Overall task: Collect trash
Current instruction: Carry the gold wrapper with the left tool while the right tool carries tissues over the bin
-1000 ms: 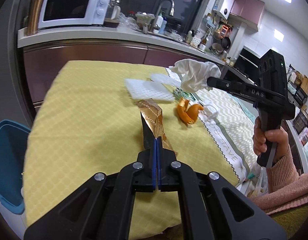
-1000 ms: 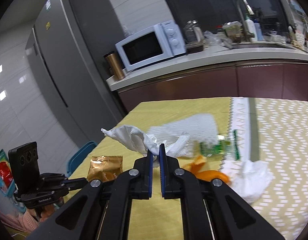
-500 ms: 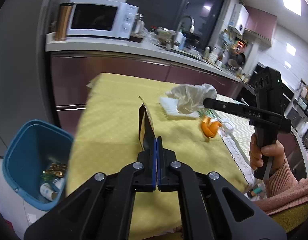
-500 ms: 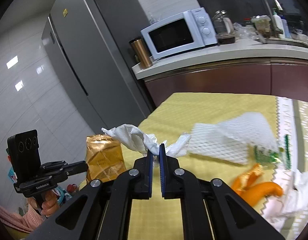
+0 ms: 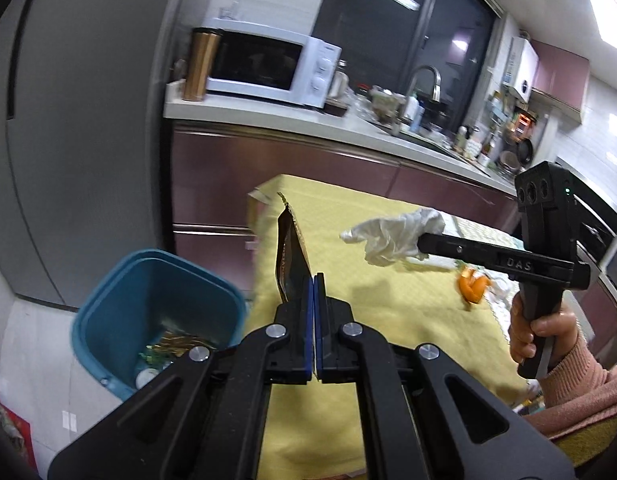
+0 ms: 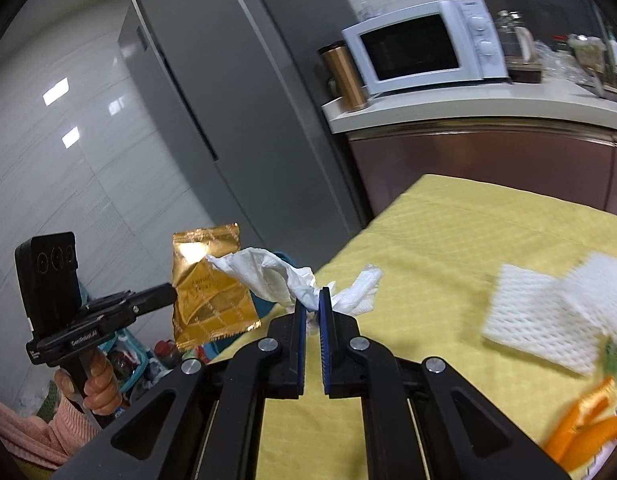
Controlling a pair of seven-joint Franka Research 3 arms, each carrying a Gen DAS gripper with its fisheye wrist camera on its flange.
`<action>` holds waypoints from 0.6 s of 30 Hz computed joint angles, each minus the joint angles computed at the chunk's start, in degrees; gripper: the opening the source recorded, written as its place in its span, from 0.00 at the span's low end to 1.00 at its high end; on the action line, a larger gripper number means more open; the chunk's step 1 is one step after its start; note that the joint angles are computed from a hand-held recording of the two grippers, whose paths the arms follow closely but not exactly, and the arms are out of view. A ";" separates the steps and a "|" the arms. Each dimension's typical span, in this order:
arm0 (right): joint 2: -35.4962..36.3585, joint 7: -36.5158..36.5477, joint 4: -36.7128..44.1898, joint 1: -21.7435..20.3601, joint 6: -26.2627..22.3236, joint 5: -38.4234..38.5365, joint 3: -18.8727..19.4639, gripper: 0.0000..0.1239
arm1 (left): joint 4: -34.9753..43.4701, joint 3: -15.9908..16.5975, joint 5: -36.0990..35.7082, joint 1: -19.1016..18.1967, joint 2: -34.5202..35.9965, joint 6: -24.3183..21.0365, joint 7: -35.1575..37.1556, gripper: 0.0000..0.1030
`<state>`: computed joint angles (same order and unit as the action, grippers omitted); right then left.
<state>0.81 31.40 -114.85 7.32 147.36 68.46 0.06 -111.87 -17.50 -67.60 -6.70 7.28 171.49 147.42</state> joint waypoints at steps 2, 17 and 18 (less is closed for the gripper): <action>0.95 0.29 1.22 0.39 -0.17 -0.82 0.44 0.04 | -0.48 0.38 -0.30 0.43 -0.49 0.51 0.09 0.01; 9.79 4.25 11.86 1.86 -3.82 -8.66 4.30 0.04 | -1.88 1.60 16.13 4.88 2.34 3.88 -16.15 0.01; 10.54 4.85 12.70 1.92 -4.18 -9.40 4.55 0.04 | -1.83 1.42 17.10 5.47 2.73 3.78 -17.25 0.01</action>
<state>11.35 36.26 -102.15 9.25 143.18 59.06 4.61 -113.70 -16.08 -50.50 -1.22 10.01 175.28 130.16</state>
